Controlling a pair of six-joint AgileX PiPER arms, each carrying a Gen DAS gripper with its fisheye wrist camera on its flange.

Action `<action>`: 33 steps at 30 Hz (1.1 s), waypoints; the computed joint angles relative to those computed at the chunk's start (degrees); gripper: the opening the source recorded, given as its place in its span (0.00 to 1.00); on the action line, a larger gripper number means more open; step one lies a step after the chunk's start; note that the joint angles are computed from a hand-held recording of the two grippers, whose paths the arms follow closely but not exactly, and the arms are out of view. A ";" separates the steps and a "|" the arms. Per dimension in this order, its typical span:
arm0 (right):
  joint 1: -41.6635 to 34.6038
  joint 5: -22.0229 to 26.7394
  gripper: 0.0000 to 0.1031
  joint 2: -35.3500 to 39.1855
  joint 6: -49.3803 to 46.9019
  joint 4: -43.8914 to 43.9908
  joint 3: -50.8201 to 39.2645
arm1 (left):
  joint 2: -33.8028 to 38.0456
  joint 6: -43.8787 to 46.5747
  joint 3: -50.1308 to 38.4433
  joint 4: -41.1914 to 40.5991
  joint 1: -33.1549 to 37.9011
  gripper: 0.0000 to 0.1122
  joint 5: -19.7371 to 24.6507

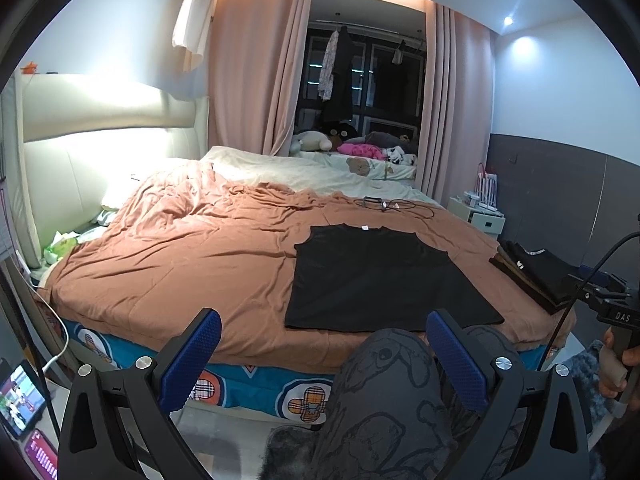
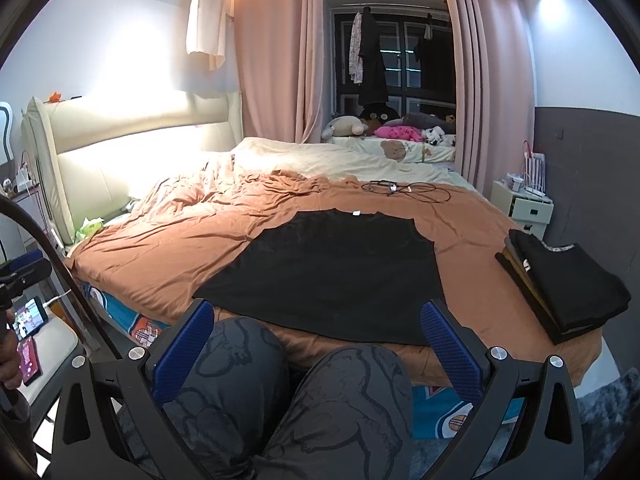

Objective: Fold small clothes

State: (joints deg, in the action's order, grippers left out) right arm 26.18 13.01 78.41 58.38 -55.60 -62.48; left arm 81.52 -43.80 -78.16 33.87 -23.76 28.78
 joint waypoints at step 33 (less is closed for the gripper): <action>-10.12 15.18 1.00 26.69 -35.66 40.20 -35.83 | 31.21 22.92 -36.00 -25.99 9.08 0.85 11.22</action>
